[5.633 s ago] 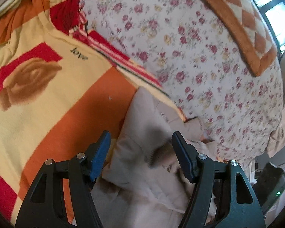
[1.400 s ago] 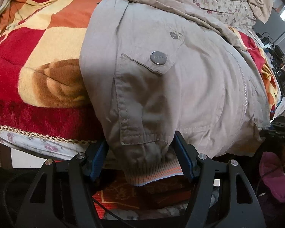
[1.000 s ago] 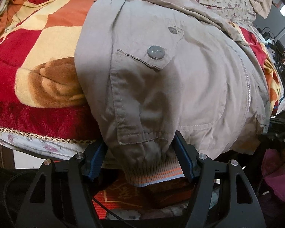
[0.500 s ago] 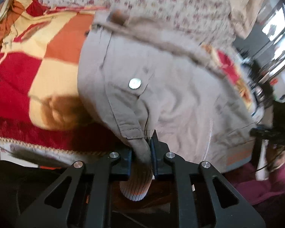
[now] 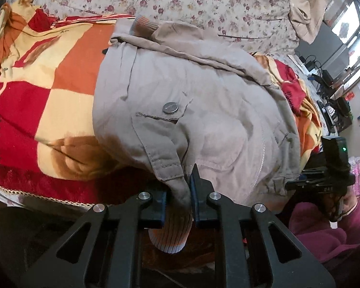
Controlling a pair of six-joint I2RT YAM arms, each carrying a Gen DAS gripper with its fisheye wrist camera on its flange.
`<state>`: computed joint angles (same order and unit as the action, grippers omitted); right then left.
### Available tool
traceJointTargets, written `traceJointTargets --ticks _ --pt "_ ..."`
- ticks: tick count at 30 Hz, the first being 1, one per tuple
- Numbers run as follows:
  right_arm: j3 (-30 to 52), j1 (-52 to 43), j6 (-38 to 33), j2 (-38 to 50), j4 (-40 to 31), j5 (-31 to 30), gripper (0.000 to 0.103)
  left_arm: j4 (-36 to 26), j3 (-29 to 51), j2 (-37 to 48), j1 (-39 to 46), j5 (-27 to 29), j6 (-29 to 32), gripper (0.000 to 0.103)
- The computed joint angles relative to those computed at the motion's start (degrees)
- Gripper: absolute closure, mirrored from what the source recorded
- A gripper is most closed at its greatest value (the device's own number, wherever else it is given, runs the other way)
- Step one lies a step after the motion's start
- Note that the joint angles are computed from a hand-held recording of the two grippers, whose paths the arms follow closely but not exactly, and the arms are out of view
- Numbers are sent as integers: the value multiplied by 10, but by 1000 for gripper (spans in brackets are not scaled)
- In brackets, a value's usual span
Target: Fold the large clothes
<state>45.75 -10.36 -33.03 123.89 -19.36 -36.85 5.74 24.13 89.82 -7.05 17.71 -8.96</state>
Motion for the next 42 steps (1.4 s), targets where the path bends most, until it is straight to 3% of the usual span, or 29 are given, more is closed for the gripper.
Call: traceJointTargets --ticks 1,4,5,7,10,12,15,17,21,24,26,34,36,38,39,41,42 --pt "10 5 16 17 -3 -4 45 2 -2 1 0 -2 0 89" --pt "-2 30 30 9 16 1 40 6 -6 3 4 -1 -5 89" --pt "-10 33 25 -3 19 1 45 7 -7 3 8 3 -7 89" --pt "-29 28 10 -34 25 -17 79 3 -6 -2 18 18 -9 89" --pt "-24 -1 -21 -79 -27 -83 94 -25 5 -33 34 44 -9 89" --pt "-16 -25 -42 -115 -63 -131 96 -53 28 -59 48 68 -8 89" --pt "-2 -40 -18 -165 -61 -191 98 -77 78 -65 60 88 -12 89" --pt "19 -42 30 -180 -31 -216 98 -88 123 -53 61 85 -16 89" --pt "70 -34 217 -170 119 -237 99 -97 239 15 64 69 -21 89" --pt "140 -18 351 -120 211 -202 99 -118 358 112 66 68 -36 89" --pt "213 -8 406 -67 227 -168 99 -140 444 182 63 54 -45 89" --pt "575 -1 441 189 71 -54 99 -242 772 453 50 9 -94 89" --pt "670 9 450 259 28 -16 99 -276 855 518 55 20 -110 88" --pt "761 11 461 318 -30 -4 99 -306 908 554 66 46 -128 73" --pt "769 7 466 322 -34 -14 99 -308 911 554 72 56 -134 67" --pt "708 1 466 284 11 -28 91 -282 869 522 78 52 -128 40" --pt "653 -1 452 245 43 -21 75 -259 828 490 81 46 -114 36"
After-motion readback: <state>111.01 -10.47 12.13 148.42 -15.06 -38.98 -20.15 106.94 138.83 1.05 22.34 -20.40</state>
